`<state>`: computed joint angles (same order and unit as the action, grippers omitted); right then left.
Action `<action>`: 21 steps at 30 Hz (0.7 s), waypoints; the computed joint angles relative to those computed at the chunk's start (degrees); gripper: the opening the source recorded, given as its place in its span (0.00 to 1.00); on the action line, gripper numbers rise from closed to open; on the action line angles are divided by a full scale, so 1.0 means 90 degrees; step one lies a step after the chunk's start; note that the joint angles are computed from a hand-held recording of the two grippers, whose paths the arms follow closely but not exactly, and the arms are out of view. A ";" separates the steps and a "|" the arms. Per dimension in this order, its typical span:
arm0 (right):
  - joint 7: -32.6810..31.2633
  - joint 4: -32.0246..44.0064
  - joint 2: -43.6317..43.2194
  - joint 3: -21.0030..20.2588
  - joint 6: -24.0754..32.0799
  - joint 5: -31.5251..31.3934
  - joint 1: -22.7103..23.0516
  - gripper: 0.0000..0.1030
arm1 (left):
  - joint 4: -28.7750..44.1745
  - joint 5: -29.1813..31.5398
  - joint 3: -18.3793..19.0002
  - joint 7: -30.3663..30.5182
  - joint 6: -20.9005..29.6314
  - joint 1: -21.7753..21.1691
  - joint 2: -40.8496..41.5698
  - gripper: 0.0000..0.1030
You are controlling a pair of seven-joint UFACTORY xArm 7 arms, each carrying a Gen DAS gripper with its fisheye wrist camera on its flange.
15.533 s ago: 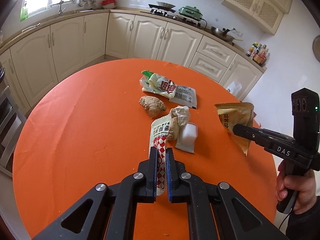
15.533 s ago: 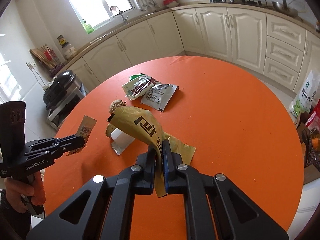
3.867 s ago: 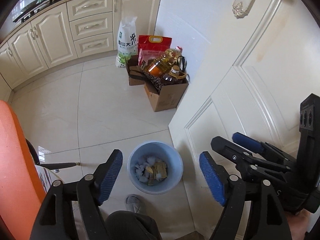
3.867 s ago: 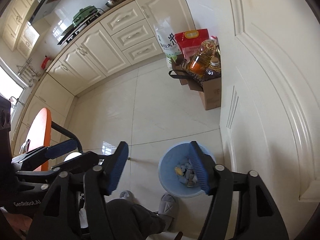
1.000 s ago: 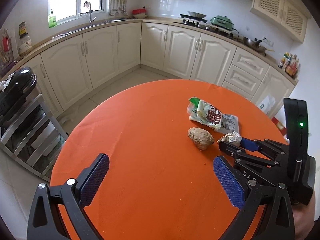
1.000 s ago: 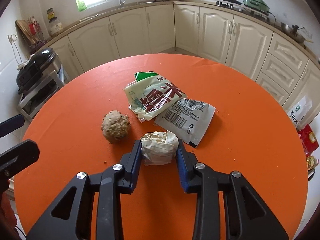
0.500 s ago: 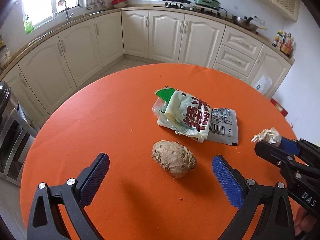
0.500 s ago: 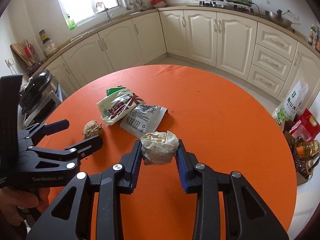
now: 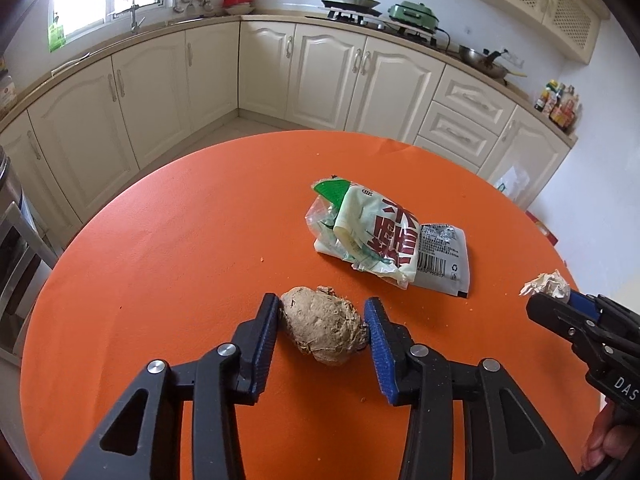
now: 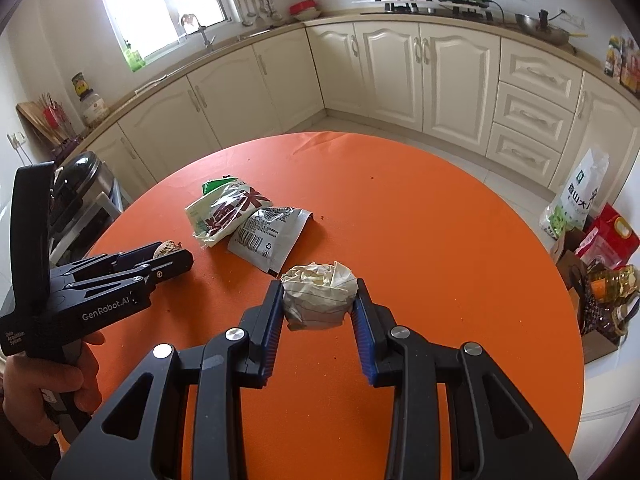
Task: Collect trash
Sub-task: 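Grasp the crumpled paper with the right tool while the left tool grasps the brown lump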
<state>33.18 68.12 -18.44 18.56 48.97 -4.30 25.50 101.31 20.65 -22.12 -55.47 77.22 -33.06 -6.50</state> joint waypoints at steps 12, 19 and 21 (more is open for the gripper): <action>0.0138 -0.0070 -0.0842 0.0134 0.0345 -0.0020 -0.0114 0.32 | -0.0124 0.0204 -0.0764 -0.0580 0.0226 0.0186 -0.0781 0.38; 0.0229 0.0196 -0.1420 0.0353 0.0515 -0.0074 -0.0241 0.32 | 0.0955 0.1324 -0.1800 -0.0878 0.0687 0.0115 -0.0383 0.38; 0.0235 0.0261 -0.1616 0.0392 0.0555 -0.0073 -0.0297 0.32 | 0.1361 0.1857 -0.2105 -0.0934 0.0961 -0.0098 -0.0162 0.38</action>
<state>35.30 70.47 -32.98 22.08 53.96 -4.96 22.83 113.56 37.36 -41.06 -63.88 85.87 -33.95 -7.95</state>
